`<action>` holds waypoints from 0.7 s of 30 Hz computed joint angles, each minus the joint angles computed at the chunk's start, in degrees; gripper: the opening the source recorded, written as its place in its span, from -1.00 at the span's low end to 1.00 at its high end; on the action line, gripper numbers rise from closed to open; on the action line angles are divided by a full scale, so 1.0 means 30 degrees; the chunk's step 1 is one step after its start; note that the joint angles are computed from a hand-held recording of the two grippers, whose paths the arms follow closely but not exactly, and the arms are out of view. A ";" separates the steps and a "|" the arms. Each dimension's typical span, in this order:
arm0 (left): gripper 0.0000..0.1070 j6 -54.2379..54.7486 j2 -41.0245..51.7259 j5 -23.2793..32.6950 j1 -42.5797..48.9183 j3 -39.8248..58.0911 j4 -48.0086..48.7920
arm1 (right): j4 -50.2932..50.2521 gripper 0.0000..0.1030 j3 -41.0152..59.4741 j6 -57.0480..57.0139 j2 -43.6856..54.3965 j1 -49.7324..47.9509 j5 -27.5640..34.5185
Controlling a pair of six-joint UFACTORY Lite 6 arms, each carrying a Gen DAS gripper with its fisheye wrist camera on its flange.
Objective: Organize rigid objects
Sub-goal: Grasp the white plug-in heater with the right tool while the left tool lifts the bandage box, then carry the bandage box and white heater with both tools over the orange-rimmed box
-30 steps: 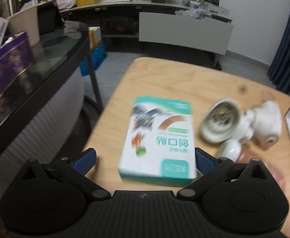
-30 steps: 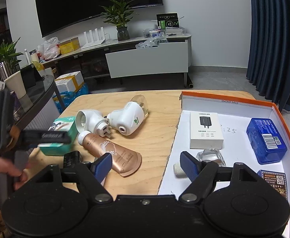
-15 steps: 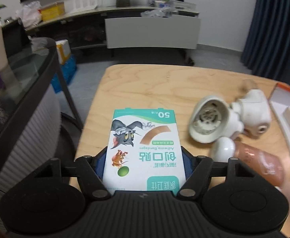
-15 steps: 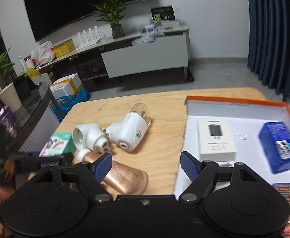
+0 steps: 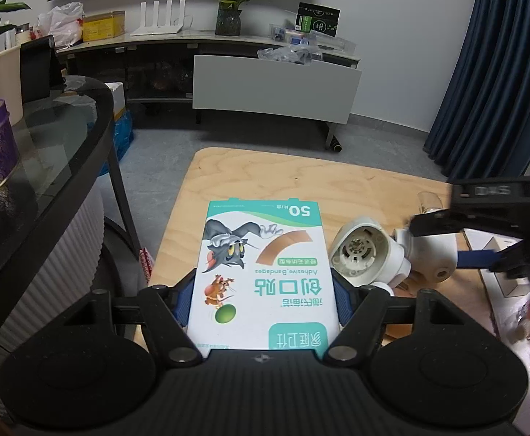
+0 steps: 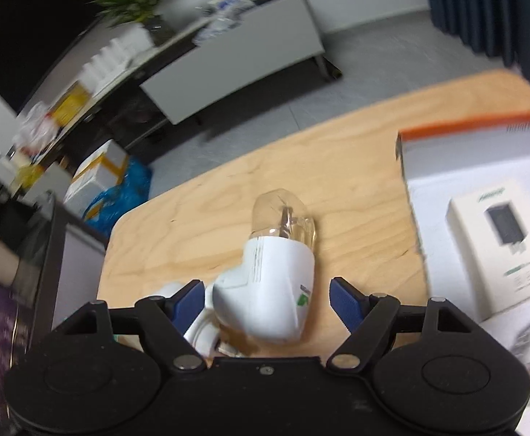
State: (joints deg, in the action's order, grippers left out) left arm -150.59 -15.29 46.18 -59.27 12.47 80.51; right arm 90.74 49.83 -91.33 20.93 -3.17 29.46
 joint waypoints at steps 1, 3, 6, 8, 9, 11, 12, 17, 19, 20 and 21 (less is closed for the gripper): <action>0.34 -0.0152 -0.0066 -0.0038 0.0033 -0.0067 0.0091 | 0.0402 0.74 0.0252 0.0031 0.0426 0.0202 -0.0094; 0.34 -0.0361 -0.0393 -0.0013 0.0044 -0.0281 0.0141 | 0.3024 0.77 -0.0014 -0.1845 0.0788 0.0444 0.0052; 0.34 -0.0675 -0.0815 -0.0207 0.0329 -0.0582 0.0406 | 0.5567 0.65 -0.0591 -0.4368 0.0476 0.1420 -0.0751; 0.34 -0.0815 -0.0763 -0.0293 0.0515 -0.0562 0.0628 | 0.5995 0.63 -0.0984 -0.5587 0.0411 0.1293 -0.0217; 0.34 -0.0851 -0.0673 -0.0311 0.0594 -0.0519 0.0732 | 0.6117 0.63 -0.1214 -0.5929 0.0237 0.1165 -0.0120; 0.34 -0.0998 -0.0650 -0.0262 0.0587 -0.0523 0.0829 | 0.7096 0.44 -0.1818 -0.7781 -0.0358 0.0823 0.0028; 0.34 -0.1076 -0.0671 -0.0243 0.0577 -0.0527 0.0899 | 0.7506 0.44 -0.2168 -0.8867 -0.0780 0.0746 -0.0214; 0.34 -0.1713 -0.0418 -0.0372 0.0658 -0.0544 0.1627 | 0.9509 0.44 -0.4533 -1.4551 -0.2904 -0.0447 0.0365; 0.34 -0.1740 -0.0179 -0.0239 0.0442 -0.0456 0.1636 | 1.0207 0.44 -0.5767 -1.6658 -0.4145 -0.1143 0.1238; 0.34 -0.1842 -0.0040 -0.0024 0.0181 -0.0439 0.1646 | 1.0601 0.44 -0.6452 -1.7687 -0.4908 -0.1376 0.1468; 0.34 -0.1897 0.0105 0.0123 0.0016 -0.0391 0.1679 | 1.1084 0.44 -0.7213 -1.8970 -0.5764 -0.1597 0.1753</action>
State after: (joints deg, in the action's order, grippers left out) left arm -156.29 -14.98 46.55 -59.22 11.29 85.55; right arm 123.99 28.19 -148.24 3.64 -7.96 34.71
